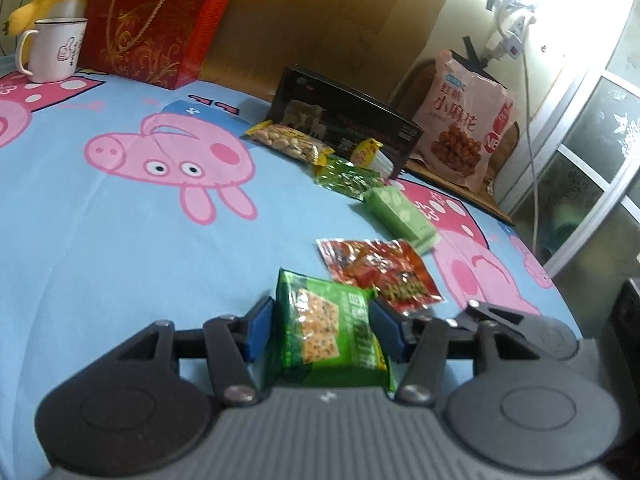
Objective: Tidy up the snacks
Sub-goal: 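Grasp the green cracker packet with the left tool, then carry the green cracker packet into the tin box and release it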
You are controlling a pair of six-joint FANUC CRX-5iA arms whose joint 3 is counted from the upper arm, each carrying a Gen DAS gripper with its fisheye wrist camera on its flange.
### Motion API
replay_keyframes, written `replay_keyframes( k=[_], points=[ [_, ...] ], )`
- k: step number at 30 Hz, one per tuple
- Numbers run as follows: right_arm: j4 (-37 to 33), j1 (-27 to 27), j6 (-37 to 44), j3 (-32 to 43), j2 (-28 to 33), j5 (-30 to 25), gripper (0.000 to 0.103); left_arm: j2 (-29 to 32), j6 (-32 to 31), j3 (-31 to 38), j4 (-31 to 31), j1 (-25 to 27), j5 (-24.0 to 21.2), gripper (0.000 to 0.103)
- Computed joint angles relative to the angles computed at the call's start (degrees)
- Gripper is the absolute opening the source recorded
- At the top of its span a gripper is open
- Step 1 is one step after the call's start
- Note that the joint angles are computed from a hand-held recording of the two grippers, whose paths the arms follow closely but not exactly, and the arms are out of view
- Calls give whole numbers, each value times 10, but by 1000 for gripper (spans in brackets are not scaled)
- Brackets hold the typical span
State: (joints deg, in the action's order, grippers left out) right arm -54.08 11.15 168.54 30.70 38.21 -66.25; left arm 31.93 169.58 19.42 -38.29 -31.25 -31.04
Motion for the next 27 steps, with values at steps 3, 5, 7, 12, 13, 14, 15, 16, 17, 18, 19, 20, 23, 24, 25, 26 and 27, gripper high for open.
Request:
replay_keyframes(
  k=[3, 5, 7, 12, 13, 14, 15, 16, 17, 18, 19, 20, 23, 24, 25, 26, 27],
  points=[
    [-6, -6, -35, 7, 5, 5, 48, 3, -23, -3, 28, 4, 26, 52],
    [-10, -15, -40, 2, 4, -2, 47, 11, -40, 10, 31, -1, 16, 53],
    [-12, -22, -25, -23, -13, 8, 47, 18, -68, 15, 49, 0, 26, 55],
    [-14, -55, -41, -31, -20, -8, 43, 42, -280, 1, 231, 25, 117, 56],
    [-14, -62, -51, -32, -20, -10, 43, 53, -339, 6, 278, 28, 126, 56],
    [-14, -68, -58, -36, -23, -5, 43, 65, -391, 14, 318, 29, 128, 56],
    [-14, -75, -64, -45, -28, 6, 43, 77, -440, 24, 355, 29, 129, 56],
    [-16, -80, -67, -51, -31, 13, 43, 88, -478, 34, 384, 29, 128, 56],
    [-16, -84, -74, -58, -36, 23, 42, 100, -522, 45, 419, 29, 127, 56],
    [-18, -89, -81, -66, -41, 35, 42, 113, -565, 55, 456, 29, 127, 56],
    [-19, -92, -87, -72, -44, 44, 42, 122, -597, 63, 484, 29, 126, 57],
    [-22, -95, -93, -75, -45, 50, 41, 132, -630, 70, 515, 30, 126, 58],
    [-28, -99, -100, -82, -49, 78, 40, 157, -663, 108, 537, 30, 116, 58],
    [-32, -100, -102, -81, -49, 86, 40, 162, -668, 119, 539, 31, 114, 58],
    [-34, -100, -104, -78, -47, 88, 40, 166, -674, 124, 543, 32, 115, 58],
    [-38, -100, -104, -73, -44, 92, 39, 169, -676, 130, 544, 34, 116, 58],
    [-41, -99, -104, -68, -40, 96, 39, 173, -671, 141, 537, 35, 113, 58]
  ],
)
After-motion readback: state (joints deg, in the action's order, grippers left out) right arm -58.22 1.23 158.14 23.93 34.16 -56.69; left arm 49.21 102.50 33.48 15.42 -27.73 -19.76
